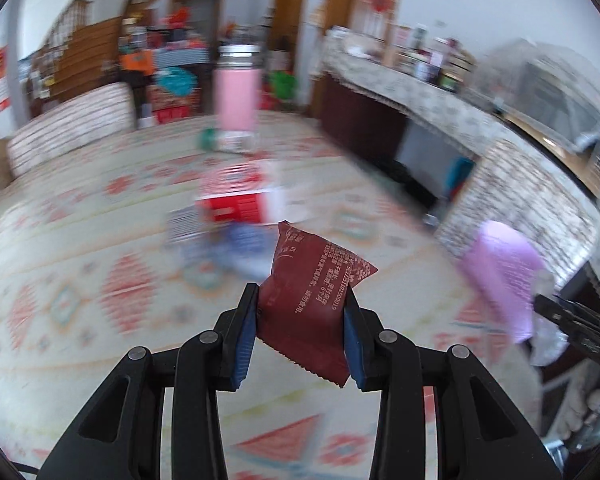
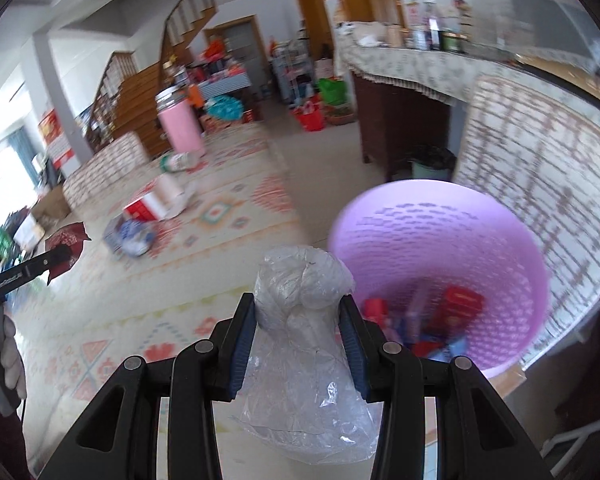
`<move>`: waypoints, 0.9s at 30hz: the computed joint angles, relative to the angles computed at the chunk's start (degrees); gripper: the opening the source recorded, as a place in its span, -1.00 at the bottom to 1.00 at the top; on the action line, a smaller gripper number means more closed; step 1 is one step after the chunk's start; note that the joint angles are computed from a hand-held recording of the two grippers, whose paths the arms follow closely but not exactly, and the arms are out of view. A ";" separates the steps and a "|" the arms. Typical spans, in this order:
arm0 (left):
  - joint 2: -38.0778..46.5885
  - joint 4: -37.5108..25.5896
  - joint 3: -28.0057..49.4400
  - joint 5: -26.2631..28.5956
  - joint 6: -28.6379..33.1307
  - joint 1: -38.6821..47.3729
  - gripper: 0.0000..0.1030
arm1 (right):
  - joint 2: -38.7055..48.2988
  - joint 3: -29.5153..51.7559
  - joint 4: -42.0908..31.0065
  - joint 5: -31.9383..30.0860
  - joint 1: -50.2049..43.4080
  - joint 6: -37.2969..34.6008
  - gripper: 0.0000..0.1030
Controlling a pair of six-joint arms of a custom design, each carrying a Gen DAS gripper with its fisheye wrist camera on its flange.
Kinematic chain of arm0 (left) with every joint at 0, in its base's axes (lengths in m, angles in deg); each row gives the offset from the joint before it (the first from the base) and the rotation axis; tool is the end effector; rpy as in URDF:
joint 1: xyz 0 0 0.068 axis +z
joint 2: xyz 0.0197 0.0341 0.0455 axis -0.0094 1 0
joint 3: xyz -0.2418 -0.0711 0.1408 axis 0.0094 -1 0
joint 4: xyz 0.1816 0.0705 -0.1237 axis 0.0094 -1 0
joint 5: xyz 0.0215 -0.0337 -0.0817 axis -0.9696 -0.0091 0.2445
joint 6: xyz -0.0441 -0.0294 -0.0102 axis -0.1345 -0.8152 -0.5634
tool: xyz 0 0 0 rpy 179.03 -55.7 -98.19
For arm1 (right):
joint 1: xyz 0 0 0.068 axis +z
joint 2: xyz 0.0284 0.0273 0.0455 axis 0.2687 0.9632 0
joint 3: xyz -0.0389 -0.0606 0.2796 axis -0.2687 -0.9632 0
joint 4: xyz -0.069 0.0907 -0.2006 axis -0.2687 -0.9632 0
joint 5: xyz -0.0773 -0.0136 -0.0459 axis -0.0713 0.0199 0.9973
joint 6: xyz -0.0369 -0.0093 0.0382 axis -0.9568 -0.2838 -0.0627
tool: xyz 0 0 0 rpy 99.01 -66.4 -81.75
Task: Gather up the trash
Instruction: 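Carry the red bag and white plastic bag to the pink basket and release them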
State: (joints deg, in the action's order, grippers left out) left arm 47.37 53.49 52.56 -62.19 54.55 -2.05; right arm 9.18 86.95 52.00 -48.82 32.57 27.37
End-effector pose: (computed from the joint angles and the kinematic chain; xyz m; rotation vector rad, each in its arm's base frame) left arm 0.2288 -0.0012 0.2026 -0.4200 2.3176 -0.0146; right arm 0.2797 0.0962 0.1839 -0.4562 2.3433 0.5039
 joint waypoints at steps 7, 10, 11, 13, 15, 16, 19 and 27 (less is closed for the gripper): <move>17.73 -1.58 19.05 5.03 -3.21 -11.85 -0.28 | 2.66 4.75 -2.96 -4.15 -12.19 -2.98 -0.13; 24.45 -2.88 27.76 7.55 -3.79 -14.84 -0.28 | 4.13 7.33 -3.56 -3.97 -14.25 -3.33 -0.13; 25.78 -3.44 29.74 7.74 -4.02 -15.65 -0.28 | 4.82 8.38 -3.70 -3.98 -14.89 -3.38 -0.13; 30.11 -5.49 36.07 9.28 -4.03 -16.94 -0.27 | 5.90 9.79 -3.70 -3.83 -15.39 -3.27 -0.13; 33.43 -7.22 41.30 11.44 -4.19 -17.62 -0.25 | 7.37 11.54 -3.74 -3.66 -15.73 -3.00 -0.13; 34.36 -7.56 42.82 11.59 -4.19 -17.94 -0.18 | 8.03 12.28 -3.72 -3.73 -15.78 -2.76 -0.12; 35.44 -8.30 45.48 9.91 -4.18 -18.83 0.27 | 10.59 14.83 -3.72 -3.12 -15.42 -1.83 -0.05; 28.18 -7.80 36.38 1.92 -2.63 -18.53 0.48 | 10.78 13.48 -1.81 -4.32 -13.79 -0.53 0.30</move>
State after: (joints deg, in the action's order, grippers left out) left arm 75.55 45.69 88.94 -60.27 51.92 -20.58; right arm 19.96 100.43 50.19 -53.14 18.78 26.84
